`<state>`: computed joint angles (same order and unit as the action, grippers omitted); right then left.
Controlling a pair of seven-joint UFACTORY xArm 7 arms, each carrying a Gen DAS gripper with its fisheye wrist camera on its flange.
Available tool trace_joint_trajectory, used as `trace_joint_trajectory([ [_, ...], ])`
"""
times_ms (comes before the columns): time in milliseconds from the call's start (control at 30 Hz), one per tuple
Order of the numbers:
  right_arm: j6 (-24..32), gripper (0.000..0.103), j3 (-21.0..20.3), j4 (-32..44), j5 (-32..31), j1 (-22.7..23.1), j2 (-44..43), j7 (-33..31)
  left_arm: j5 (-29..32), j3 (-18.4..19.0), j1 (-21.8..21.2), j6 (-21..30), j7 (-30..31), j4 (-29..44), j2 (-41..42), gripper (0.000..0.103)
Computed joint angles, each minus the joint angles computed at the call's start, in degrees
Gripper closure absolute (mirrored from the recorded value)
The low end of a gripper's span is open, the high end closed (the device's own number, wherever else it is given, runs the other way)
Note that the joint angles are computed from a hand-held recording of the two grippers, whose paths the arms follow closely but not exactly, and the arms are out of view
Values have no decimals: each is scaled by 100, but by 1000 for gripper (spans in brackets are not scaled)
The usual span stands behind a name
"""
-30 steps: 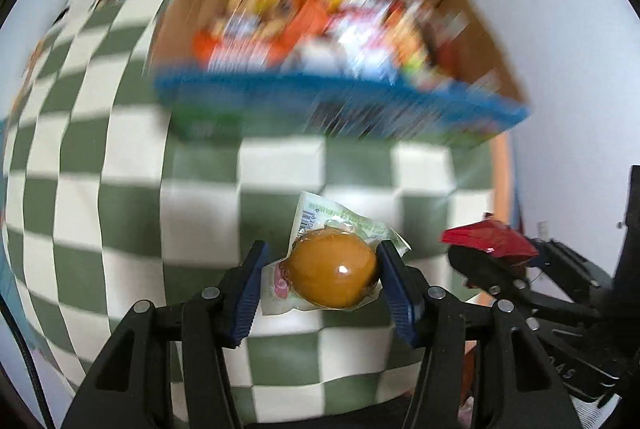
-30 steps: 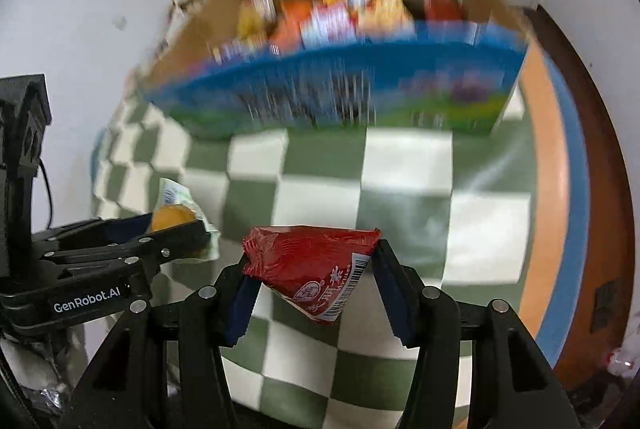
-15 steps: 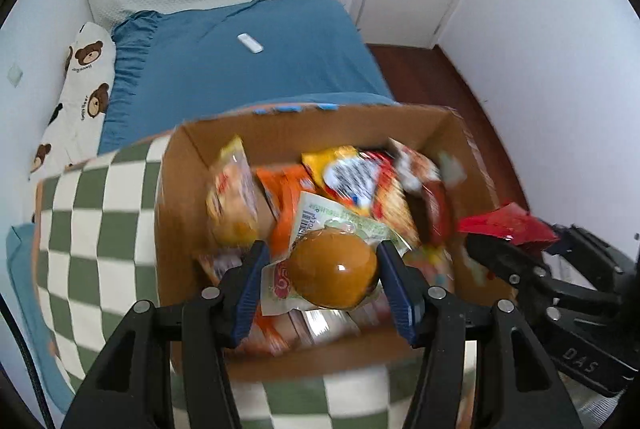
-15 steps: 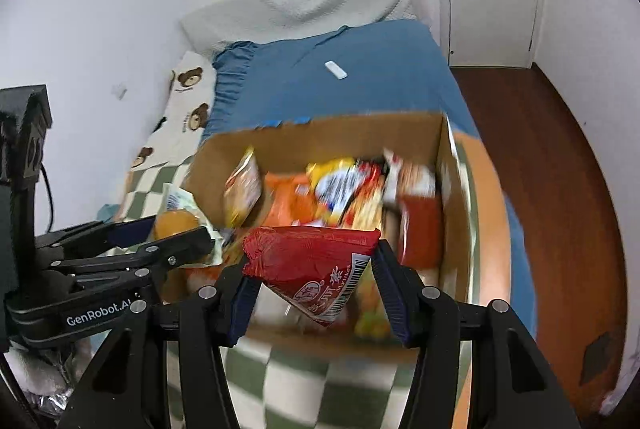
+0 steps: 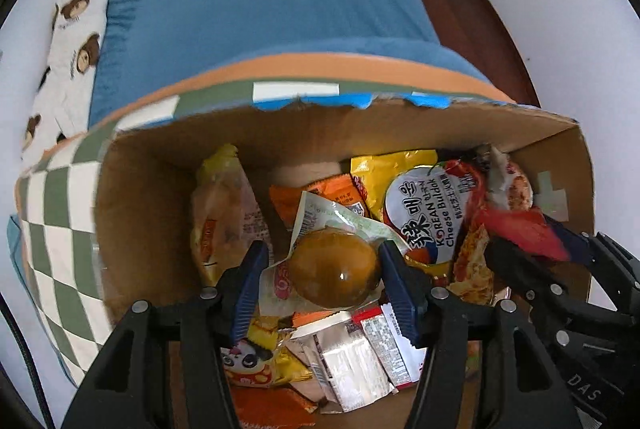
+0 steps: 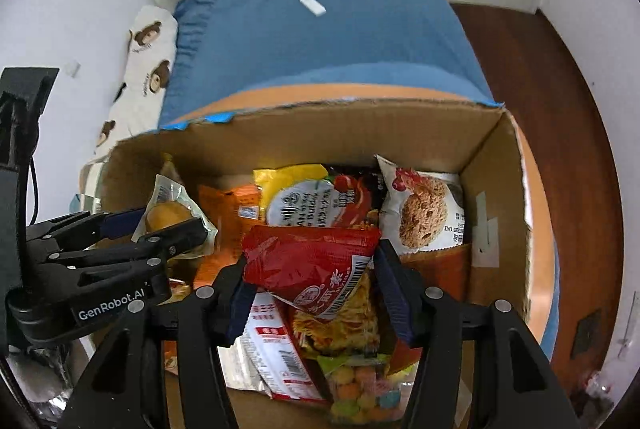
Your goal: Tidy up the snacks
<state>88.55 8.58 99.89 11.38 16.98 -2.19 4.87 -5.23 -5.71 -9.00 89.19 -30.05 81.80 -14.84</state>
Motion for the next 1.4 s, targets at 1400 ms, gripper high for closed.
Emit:
trace_joint_trajectory([
  [1400, 10, 4, 217, -1309, -779, -178, -2782, -120, 1046, -1164, 47, 432, -1088, -288, -2408, 9],
])
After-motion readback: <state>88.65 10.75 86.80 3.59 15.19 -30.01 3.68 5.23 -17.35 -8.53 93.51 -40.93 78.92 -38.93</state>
